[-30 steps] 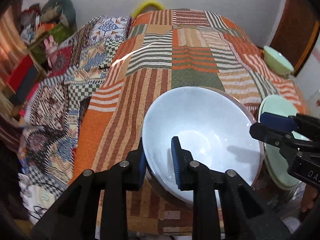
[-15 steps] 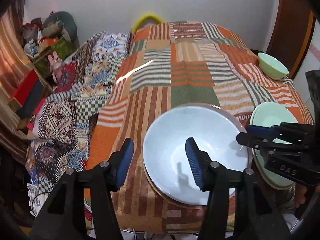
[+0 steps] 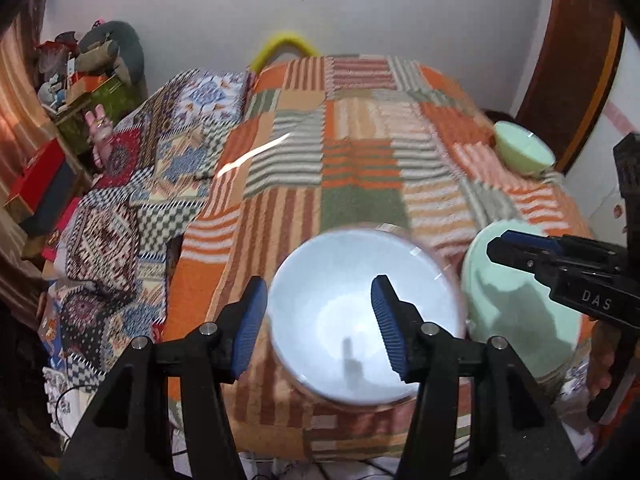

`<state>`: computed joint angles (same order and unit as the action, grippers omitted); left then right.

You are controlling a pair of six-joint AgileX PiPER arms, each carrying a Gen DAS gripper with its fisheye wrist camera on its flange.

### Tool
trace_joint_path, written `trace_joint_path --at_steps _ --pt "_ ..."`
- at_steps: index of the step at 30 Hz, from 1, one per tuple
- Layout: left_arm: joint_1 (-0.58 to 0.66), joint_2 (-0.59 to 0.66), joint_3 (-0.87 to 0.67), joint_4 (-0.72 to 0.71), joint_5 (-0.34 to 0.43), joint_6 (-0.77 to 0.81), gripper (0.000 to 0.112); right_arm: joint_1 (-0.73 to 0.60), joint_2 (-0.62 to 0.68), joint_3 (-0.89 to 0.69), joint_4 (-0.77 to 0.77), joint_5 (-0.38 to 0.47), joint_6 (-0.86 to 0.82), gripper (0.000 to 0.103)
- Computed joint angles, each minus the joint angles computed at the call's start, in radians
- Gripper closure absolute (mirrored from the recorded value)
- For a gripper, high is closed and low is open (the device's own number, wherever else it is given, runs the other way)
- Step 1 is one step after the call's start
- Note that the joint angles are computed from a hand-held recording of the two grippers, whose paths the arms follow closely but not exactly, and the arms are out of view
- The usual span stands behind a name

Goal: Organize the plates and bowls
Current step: 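Move both tools away from the stack to the small mint green bowl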

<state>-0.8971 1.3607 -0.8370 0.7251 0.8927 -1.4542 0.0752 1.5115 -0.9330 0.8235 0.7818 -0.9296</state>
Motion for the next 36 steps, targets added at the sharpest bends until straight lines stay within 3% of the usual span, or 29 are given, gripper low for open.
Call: trace_joint_path --at_steps 4,11,17,23,33,36 --pt "-0.023 0.019 -0.103 0.033 0.016 0.024 0.057 -0.104 -0.029 -0.029 0.032 0.027 -0.038 0.070" --pt "-0.024 0.121 -0.331 0.079 0.000 0.083 0.043 -0.343 -0.040 -0.102 0.094 0.086 -0.106 0.065" --pt "0.037 0.255 -0.555 -0.044 -0.082 0.242 0.038 -0.506 0.005 -0.190 0.111 0.118 -0.110 0.065" --pt "0.086 0.434 -0.797 -0.159 -0.109 0.376 0.030 -0.598 0.083 -0.297 0.116 0.129 -0.092 0.065" --pt "0.144 0.865 -1.395 -0.366 0.060 0.676 0.030 -0.550 0.306 -0.526 0.010 0.087 0.073 0.065" --pt "0.171 1.017 -1.610 -0.430 0.141 0.755 0.030 -0.517 0.386 -0.605 -0.042 0.076 0.137 0.065"
